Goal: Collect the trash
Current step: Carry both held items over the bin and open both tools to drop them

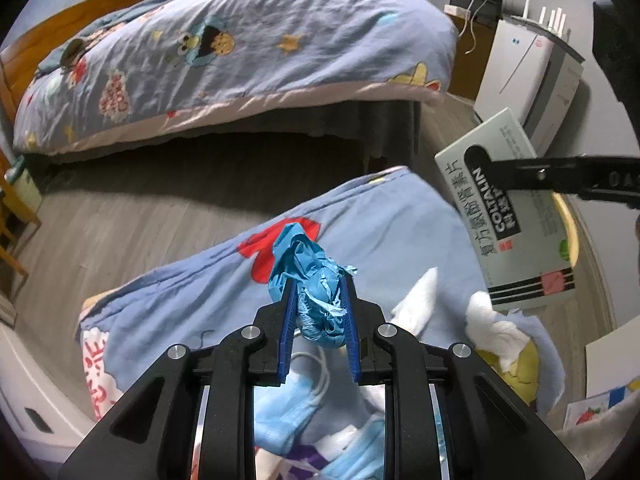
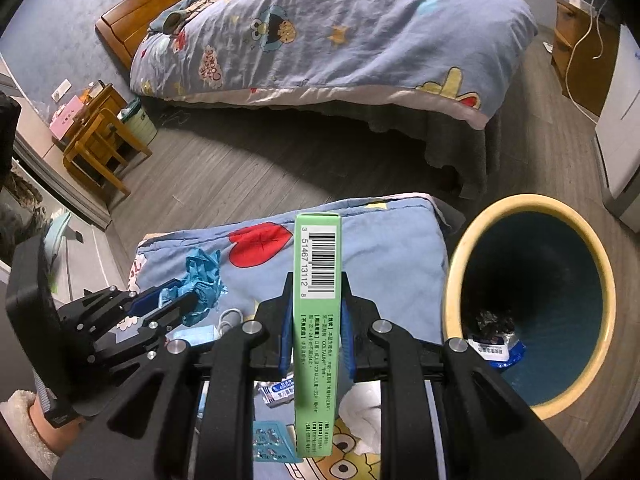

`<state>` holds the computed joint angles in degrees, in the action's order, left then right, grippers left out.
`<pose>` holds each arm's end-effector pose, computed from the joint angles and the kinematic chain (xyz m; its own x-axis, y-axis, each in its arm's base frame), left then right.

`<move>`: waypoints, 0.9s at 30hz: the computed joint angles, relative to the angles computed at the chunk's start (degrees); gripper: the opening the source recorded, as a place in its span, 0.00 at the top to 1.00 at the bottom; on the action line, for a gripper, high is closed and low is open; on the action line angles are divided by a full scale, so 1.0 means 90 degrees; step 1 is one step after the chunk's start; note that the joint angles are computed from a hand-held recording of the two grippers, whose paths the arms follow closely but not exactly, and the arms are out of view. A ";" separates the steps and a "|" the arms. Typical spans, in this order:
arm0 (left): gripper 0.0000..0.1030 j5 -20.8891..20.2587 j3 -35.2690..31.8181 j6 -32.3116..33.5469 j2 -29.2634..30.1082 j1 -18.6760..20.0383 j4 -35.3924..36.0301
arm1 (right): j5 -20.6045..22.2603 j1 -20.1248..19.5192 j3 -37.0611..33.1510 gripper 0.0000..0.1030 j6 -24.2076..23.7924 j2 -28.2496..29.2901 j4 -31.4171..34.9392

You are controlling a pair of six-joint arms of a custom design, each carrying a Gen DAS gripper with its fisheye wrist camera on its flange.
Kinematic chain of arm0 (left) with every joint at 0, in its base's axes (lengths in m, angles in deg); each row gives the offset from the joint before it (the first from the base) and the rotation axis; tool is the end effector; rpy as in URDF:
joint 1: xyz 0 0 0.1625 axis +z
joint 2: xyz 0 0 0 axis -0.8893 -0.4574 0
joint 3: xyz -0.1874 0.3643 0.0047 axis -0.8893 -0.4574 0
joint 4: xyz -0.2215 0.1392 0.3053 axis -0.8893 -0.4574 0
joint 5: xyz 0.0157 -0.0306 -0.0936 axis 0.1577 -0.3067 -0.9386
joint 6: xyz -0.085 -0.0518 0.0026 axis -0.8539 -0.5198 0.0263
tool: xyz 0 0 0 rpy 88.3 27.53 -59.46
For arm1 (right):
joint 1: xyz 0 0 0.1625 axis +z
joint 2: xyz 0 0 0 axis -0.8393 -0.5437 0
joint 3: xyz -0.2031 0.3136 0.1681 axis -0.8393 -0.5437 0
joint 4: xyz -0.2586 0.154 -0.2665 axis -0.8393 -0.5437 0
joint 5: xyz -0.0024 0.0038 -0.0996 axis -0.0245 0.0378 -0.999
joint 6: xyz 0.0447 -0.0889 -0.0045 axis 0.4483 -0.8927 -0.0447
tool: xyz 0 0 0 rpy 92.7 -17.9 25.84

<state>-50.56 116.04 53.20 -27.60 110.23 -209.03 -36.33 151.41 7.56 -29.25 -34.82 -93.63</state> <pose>-0.3905 -0.7072 0.0776 -0.6059 0.5447 -0.5799 0.7270 0.6751 -0.1255 0.1363 -0.6951 0.3837 -0.8554 0.0467 0.5159 -0.2315 0.8565 -0.4613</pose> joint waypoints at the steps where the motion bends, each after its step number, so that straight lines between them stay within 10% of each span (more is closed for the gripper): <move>1: 0.78 -0.0032 0.0031 0.0004 -0.0023 -0.0023 -0.0052 | -0.0039 0.0004 -0.0007 0.82 -0.0021 -0.0006 0.0011; 27: 0.78 -0.0258 0.0388 0.0345 0.0003 -0.0519 -0.0657 | -0.0524 -0.0327 0.0485 0.82 0.0026 -0.0821 -0.0610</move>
<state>-52.89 119.53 56.30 -27.57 105.56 -214.94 -41.04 148.47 11.92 -29.01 -42.21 -99.12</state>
